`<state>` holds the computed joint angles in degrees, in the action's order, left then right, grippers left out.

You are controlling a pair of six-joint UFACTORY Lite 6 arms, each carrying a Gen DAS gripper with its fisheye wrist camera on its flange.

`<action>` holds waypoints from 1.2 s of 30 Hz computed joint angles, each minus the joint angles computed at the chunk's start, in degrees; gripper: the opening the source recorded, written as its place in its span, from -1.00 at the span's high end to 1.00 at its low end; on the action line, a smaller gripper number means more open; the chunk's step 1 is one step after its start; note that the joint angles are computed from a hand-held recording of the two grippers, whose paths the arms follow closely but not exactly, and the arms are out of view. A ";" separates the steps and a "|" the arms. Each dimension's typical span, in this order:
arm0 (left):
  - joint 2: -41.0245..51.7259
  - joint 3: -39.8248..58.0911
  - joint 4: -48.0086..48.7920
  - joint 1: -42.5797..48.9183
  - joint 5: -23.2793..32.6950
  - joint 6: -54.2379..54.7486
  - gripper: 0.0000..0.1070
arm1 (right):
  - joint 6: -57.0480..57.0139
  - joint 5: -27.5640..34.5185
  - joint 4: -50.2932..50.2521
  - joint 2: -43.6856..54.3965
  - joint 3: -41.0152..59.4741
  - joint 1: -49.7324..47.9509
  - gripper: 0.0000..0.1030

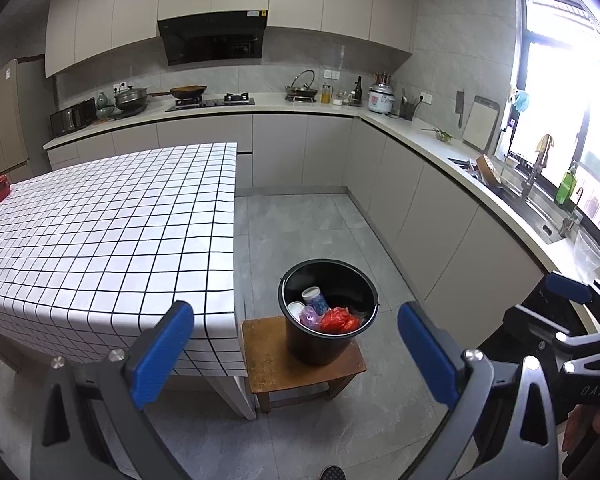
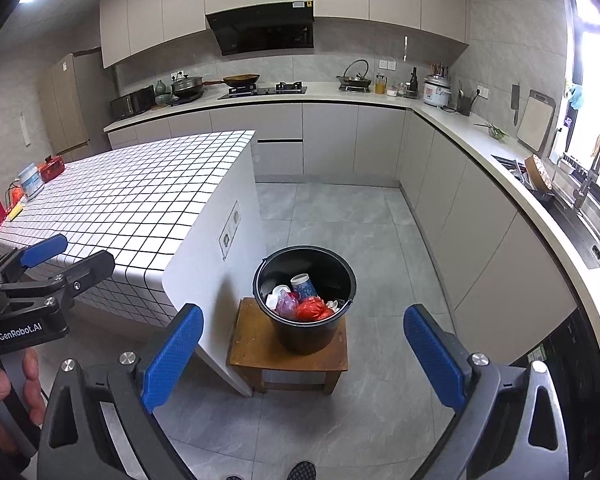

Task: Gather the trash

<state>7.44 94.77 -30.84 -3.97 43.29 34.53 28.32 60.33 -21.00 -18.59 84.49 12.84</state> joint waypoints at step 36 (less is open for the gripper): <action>2.48 4.73 0.78 -0.22 0.86 -1.37 -0.91 | -3.99 -0.97 2.84 2.76 3.97 -3.41 -0.97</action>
<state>9.92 99.50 -30.07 -4.18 44.15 33.16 24.34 59.36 -18.16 -15.83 88.45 9.43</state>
